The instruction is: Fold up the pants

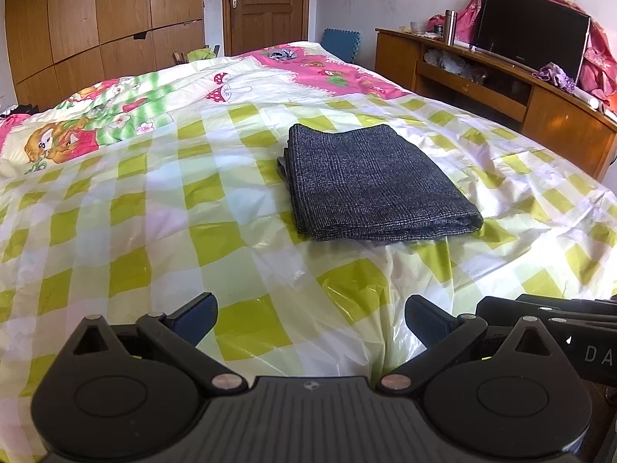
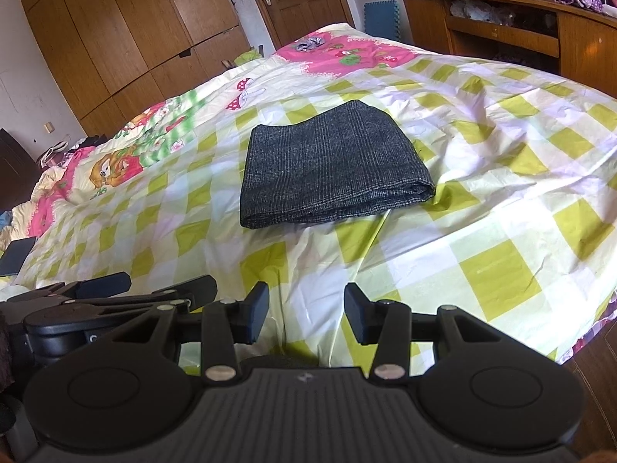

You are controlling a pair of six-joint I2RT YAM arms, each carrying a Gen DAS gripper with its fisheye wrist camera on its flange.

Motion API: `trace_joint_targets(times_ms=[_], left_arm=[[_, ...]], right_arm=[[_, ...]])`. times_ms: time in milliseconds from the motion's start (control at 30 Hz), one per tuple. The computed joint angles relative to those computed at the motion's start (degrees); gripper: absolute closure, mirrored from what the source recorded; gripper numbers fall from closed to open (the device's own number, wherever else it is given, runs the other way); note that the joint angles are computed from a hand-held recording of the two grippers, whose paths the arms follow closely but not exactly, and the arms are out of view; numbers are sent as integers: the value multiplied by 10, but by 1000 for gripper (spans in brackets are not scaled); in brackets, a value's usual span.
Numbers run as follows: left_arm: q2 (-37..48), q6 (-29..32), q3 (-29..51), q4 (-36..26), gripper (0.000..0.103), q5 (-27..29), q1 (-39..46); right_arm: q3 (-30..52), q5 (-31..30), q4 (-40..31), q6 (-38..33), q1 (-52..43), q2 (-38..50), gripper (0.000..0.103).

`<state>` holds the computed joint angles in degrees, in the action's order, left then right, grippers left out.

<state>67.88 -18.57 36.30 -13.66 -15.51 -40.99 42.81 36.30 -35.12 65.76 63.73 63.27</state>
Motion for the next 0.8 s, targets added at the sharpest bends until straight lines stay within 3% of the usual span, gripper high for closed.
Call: trace_joint_targets(times_ms=[300, 533, 800], left_arm=[[11, -1, 7, -11, 0, 7, 5], [14, 6, 11, -15, 0, -28, -13], [13, 3, 15, -24, 0, -29, -14]], right_arm=[[-6, -9, 6, -1, -6, 0, 58], [-7, -12, 7, -3, -9, 0, 58], [-7, -12, 7, -3, -8, 0, 58]])
